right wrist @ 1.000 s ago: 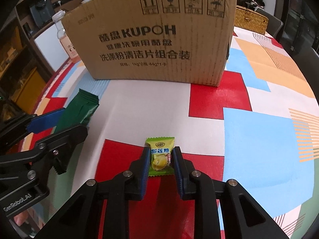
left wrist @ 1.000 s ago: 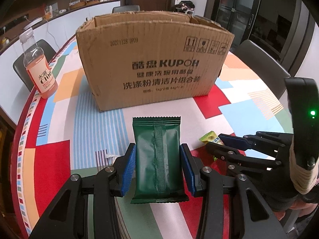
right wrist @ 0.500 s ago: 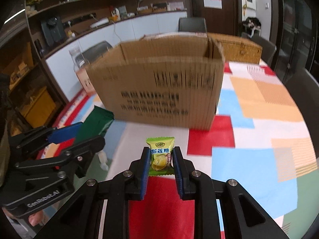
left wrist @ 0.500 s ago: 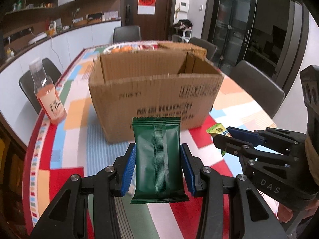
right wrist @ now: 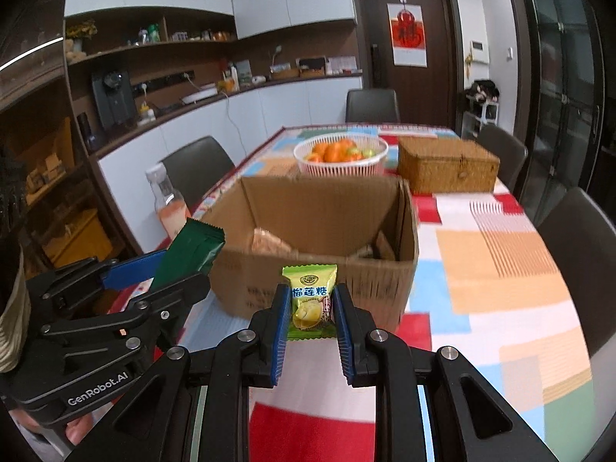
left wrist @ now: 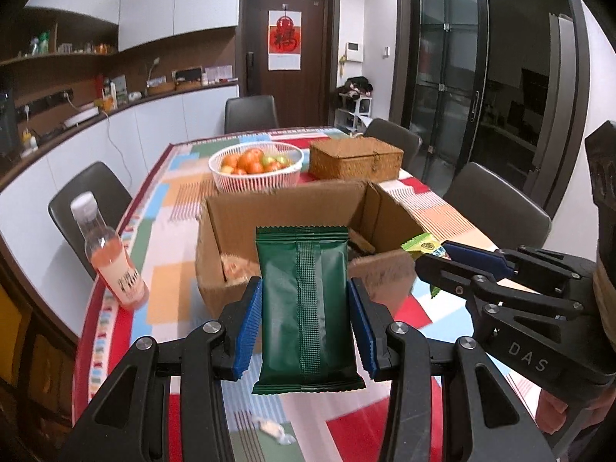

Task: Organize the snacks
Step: 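Carry the green packet and candy into the box and open both tools, then move both tools to the small white packet beside the drink bottle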

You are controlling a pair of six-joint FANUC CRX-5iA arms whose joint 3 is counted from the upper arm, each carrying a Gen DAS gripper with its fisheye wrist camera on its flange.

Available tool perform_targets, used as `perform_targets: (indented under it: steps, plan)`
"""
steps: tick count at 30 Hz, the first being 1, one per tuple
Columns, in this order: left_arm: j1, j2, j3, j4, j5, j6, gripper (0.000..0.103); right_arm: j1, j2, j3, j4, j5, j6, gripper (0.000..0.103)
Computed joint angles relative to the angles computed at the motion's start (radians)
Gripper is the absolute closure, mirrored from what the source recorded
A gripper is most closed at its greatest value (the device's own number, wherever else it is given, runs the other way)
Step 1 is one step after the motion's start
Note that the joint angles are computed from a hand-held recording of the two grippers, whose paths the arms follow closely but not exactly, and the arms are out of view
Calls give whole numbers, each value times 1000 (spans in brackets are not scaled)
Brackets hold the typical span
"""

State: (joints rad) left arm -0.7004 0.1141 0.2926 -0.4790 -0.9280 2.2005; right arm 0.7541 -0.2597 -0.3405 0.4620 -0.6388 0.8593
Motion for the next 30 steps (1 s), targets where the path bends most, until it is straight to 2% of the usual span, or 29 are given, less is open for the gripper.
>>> perform_targets:
  steps: [9,19,24,27,29,30]
  plan:
    - [58,52,83,43,-10,-67,60,-43,88,115,-37,3,76,79]
    - [119,146,191,131,-49,-143,60,-80,200,259,-111,-53,176,79]
    - [133,200,258,139,-90,-156,59,-85,240,298,-117,-80,189,79]
    - [133,213,279,123,-109,-142,55,-93,263,323,-111,-92,187,79]
    - [127,204,271,102,-112,-128,51,-92,267,325,-97,-100,177,71]
    - [126,197,262,95,-110,-122,49,-89,264,316,-78,-94,160,63]
